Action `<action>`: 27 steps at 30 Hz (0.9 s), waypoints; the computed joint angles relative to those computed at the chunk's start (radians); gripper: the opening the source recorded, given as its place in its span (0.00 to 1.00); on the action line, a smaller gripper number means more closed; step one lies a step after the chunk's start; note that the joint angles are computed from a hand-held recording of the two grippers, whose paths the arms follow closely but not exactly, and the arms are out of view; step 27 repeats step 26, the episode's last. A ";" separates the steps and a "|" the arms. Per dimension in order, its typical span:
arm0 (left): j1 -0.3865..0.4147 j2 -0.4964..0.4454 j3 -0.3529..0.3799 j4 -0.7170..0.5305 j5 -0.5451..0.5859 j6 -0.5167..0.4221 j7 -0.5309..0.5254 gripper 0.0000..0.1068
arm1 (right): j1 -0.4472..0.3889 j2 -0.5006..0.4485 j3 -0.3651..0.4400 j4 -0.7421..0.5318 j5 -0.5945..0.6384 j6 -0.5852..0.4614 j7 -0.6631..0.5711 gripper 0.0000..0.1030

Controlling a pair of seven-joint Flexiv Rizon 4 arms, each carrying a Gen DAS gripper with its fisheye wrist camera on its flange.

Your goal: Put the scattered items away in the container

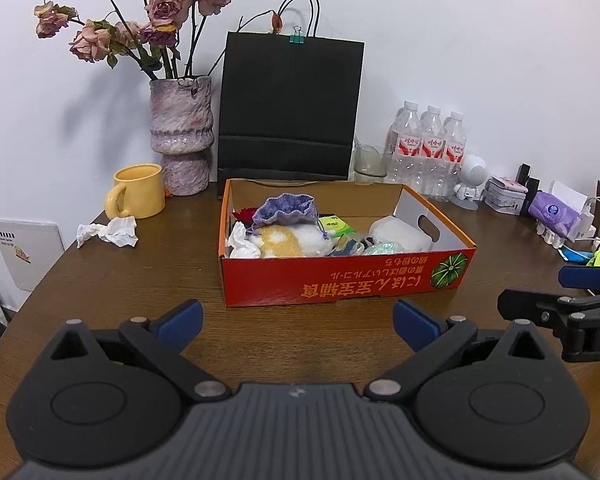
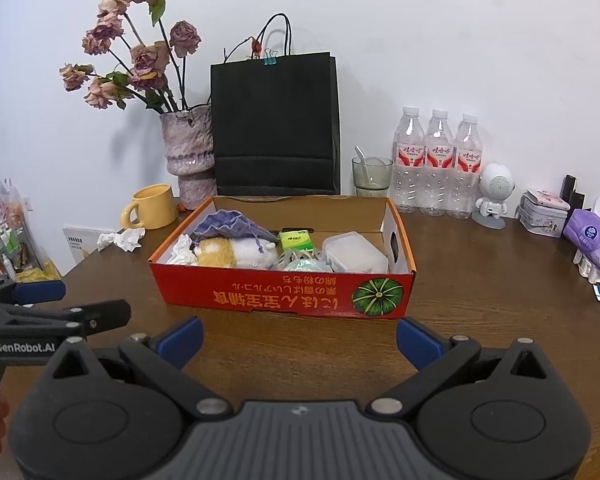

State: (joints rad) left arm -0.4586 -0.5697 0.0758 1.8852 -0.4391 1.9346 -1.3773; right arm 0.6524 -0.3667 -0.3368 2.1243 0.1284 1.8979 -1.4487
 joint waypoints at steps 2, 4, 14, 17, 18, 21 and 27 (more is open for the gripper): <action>-0.005 -0.002 0.005 -0.001 -0.003 0.002 -0.001 0.96 | -0.001 -0.001 0.002 0.000 0.000 0.001 0.000 1.00; -0.012 -0.004 0.012 -0.003 -0.009 0.002 0.001 0.96 | 0.003 -0.001 -0.001 0.001 0.002 0.000 -0.001 1.00; -0.048 -0.017 0.047 -0.011 -0.045 0.008 0.008 0.96 | 0.007 -0.003 -0.003 0.001 0.001 0.000 0.000 1.00; -0.033 -0.015 0.029 -0.009 -0.039 0.014 0.012 0.96 | 0.012 -0.005 -0.008 0.001 0.003 -0.001 0.000 1.00; -0.029 -0.015 0.024 -0.009 -0.035 0.016 0.015 0.96 | 0.010 -0.007 -0.005 0.001 0.003 0.000 0.001 1.00; -0.017 -0.015 0.007 -0.005 -0.027 0.026 0.016 0.96 | 0.010 -0.007 -0.005 0.001 0.003 0.000 0.001 1.00; 0.035 -0.005 -0.050 0.005 0.006 0.023 -0.011 0.96 | -0.010 -0.011 0.015 -0.001 -0.005 0.002 0.000 1.00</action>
